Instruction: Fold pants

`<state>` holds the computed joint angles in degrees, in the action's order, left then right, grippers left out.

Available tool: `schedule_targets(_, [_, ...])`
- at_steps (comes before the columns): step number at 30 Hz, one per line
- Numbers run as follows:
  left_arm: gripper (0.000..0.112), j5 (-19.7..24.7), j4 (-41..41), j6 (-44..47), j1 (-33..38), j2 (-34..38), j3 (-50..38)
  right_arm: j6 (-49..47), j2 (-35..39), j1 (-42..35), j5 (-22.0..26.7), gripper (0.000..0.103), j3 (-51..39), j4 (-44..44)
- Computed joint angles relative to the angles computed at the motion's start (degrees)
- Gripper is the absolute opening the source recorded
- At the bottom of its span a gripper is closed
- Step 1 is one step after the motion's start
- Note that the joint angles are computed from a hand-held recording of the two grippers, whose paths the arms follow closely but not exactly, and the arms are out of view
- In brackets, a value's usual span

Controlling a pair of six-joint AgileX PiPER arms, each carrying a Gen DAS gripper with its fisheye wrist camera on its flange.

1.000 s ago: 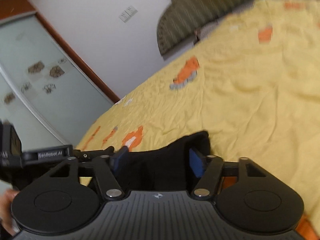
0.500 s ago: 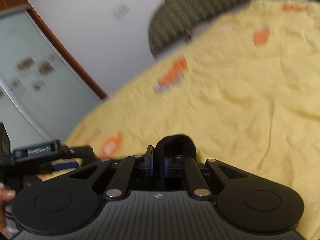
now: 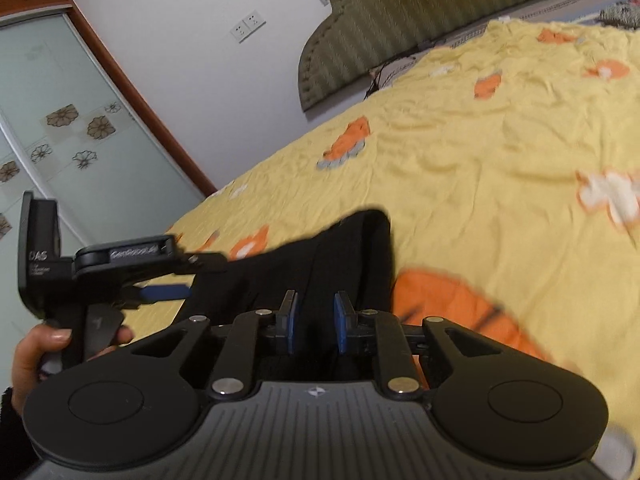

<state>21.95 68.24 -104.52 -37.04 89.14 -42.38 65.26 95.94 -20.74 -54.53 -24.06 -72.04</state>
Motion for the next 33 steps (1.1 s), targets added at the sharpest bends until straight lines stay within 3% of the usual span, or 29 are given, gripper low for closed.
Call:
schedule_targets(2, [0.093,0.45,1.78,-1.74,-2.46,0.99,0.11,0.86,-0.53,-0.91,-0.50,0.020,1.06,-1.70])
schedule_targets(7, [0.093,3.66,3.35,-1.88,-6.71,4.37,-1.38,-0.87,-1.80,-1.34,0.49,0.060,2.90,-2.78])
schedule_targets(12, [0.093,4.12,3.21,-3.25,-6.78,4.85,-1.37,-4.55,-1.21,0.11,-0.46,0.060,3.85,-0.53])
schedule_targets(15, [0.093,3.68,2.53,-4.07,-6.26,4.51,-1.18,-6.90,0.08,1.70,-0.94,0.058,3.32,1.46])
schedule_targets(17, [0.093,3.71,2.75,-5.21,-6.22,4.32,-1.09,-8.11,0.97,3.46,0.57,0.042,2.74,3.73])
schedule_targets(18, [0.093,3.76,2.60,-5.42,-6.42,4.17,-1.21,-9.83,0.50,4.75,2.87,0.025,2.95,6.06])
schedule_targets(21, [0.093,2.69,3.81,-6.56,-6.76,2.99,-0.90,-10.74,0.47,1.68,1.25,0.009,3.76,4.11])
schedule_targets(26, [0.093,4.50,4.34,-7.72,-8.66,3.50,-1.88,-12.58,-4.86,-1.04,0.71,0.006,6.38,3.24])
schedule_targets(31, [0.093,3.81,0.56,-3.18,-8.33,5.97,-2.74,-9.87,-0.31,0.07,3.83,0.007,4.07,2.56])
schedule_targets(33, [0.093,3.69,-0.54,-1.44,-8.08,5.59,-2.41,-6.98,-3.87,0.65,6.65,0.008,3.57,0.98])
